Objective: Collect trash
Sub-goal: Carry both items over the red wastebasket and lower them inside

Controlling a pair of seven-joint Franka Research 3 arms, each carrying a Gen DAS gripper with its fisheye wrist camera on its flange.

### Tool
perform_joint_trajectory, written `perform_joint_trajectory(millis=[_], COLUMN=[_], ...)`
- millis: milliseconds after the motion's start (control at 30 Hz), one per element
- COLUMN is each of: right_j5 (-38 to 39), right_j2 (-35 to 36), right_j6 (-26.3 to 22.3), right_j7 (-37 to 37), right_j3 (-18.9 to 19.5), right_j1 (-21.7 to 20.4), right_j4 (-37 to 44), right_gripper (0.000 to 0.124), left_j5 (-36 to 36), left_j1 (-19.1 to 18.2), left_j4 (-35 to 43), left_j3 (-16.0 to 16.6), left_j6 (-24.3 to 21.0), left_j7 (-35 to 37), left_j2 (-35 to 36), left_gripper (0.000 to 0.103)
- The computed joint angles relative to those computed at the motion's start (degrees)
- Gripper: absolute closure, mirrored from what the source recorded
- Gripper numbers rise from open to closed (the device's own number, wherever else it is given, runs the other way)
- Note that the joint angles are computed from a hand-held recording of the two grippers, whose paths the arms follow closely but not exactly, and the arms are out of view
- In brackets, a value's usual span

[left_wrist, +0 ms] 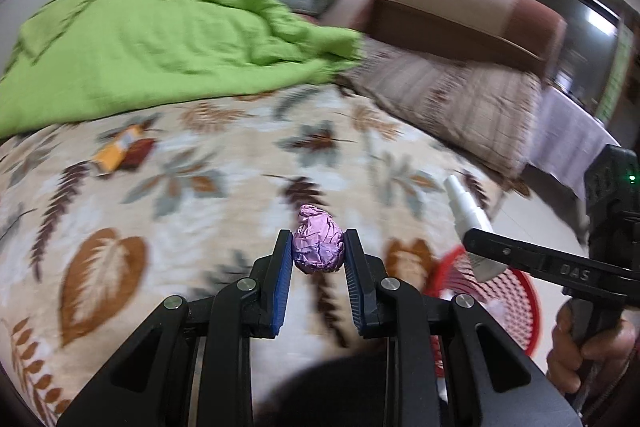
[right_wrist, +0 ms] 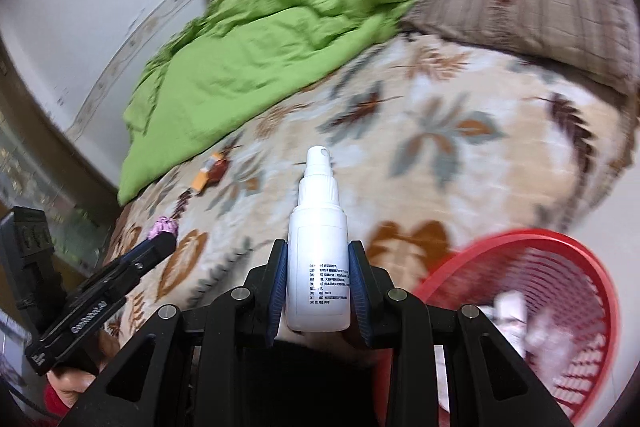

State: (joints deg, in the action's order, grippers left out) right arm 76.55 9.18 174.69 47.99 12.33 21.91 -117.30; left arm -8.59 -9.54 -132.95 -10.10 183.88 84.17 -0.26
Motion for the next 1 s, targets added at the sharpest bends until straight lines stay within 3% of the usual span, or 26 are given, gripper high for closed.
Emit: perform_joint_trajectory(millis=[67, 133, 233, 400, 1000], right_j5=[0.86, 0.36, -2.05, -5.46, -1.31], right_j2=[-2.19, -4.11, -6.40, -8.62, -9.83], right_j6=[0.47, 1.44, 1.62, 1.63, 1.56], right_j7=[0.60, 2.01, 5.61, 11.10, 9.78], right_j3=[-0.66, -1.58, -3.09, -4.79, -6.27], right_j1=[-0.52, -0.57, -0.76, -1.03, -0.95], right_j4=[-3.14, -6.16, -10.32, -15.32, -18.70], right_gripper=[0.092, 0.092, 0.092, 0.092, 0.092], left_j5=[-14.32, -19.96, -22.17, -19.47, 7.22], left_j1=[-1.19, -1.22, -1.34, -1.65, -5.83], left_j4=[2.49, 4.64, 7.06, 10.78, 16.07], left_j3=[-2.99, -5.33, -7.54, -9.97, -8.14], left_j6=[-1.90, -3.87, -6.72, -10.78, -15.85], left_j7=[13.66, 19.28, 22.04, 21.33, 2.95], left_j2=[1.11, 2.34, 4.12, 7.41, 13.76], left_gripper=[0.079, 0.079, 0.079, 0.079, 0.079])
